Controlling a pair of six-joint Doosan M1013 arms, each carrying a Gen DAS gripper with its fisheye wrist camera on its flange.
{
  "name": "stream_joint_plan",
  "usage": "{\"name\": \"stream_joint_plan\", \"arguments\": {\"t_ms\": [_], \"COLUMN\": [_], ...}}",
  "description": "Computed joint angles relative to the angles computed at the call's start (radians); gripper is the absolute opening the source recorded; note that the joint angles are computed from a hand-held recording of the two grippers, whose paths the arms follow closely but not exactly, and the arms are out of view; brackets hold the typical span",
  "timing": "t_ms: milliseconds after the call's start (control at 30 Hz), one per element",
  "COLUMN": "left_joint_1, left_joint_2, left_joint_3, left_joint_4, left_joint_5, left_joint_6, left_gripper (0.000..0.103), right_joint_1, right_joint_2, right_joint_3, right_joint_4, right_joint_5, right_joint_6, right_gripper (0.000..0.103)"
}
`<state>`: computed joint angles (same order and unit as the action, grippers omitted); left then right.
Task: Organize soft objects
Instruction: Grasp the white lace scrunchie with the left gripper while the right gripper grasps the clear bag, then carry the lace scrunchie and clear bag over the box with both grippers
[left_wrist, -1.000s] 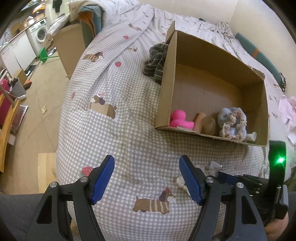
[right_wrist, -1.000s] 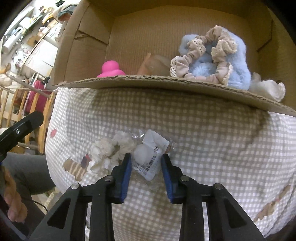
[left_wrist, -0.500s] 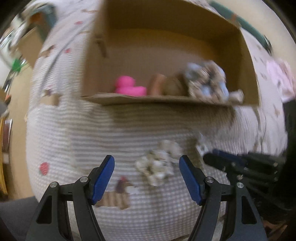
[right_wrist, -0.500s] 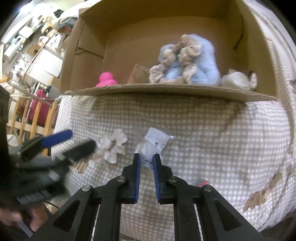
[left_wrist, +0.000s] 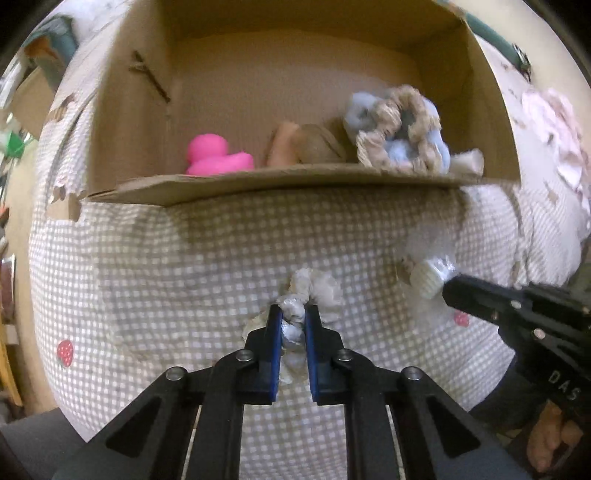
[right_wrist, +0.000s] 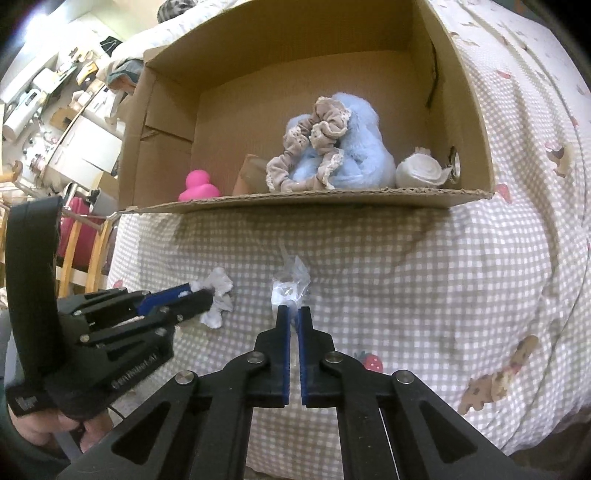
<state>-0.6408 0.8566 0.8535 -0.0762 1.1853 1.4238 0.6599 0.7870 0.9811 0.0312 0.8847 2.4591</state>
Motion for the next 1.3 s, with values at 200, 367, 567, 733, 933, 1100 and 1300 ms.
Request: {"name": "stream_joint_plan", "arguments": {"t_ms": [200,367,567,733,933,1100,1300], "left_joint_1": [0.024,0.035,0.044,0.04,0.024,0.025,0.032], "left_joint_2": [-0.052,-0.093,-0.154,-0.194,-0.201,-0.198,-0.188], "left_joint_3": [0.057,0.104,0.177,0.231,0.233,0.202,0.139], "left_joint_4": [-0.031,-0.04,-0.04,-0.003,0.04,0.043,0.059], "left_joint_5": [-0.085,-0.125,-0.195,-0.256,-0.255,-0.259,-0.269], "left_joint_6": [-0.039,-0.044,-0.074,-0.108,-0.13,-0.135,-0.135], "left_gripper": [0.011,0.011,0.011,0.011,0.011,0.011,0.011], "right_joint_1": [0.005,0.019,0.031,0.042,0.043,0.043,0.034], "right_joint_2": [-0.035,-0.055,-0.11,-0.15,-0.179,-0.205,-0.234], "right_joint_3": [0.038,0.057,0.127,0.171,0.199,0.217,0.216], "right_joint_4": [-0.03,-0.055,-0.098,-0.123,-0.105,-0.122,-0.202], "right_joint_5": [-0.035,-0.035,-0.103,-0.157,-0.196,-0.236,-0.276], "right_joint_6": [0.01,0.017,0.085,0.124,0.116,0.141,0.186], "right_gripper": [0.005,0.005,0.005,0.005,0.005,0.005,0.005]}}
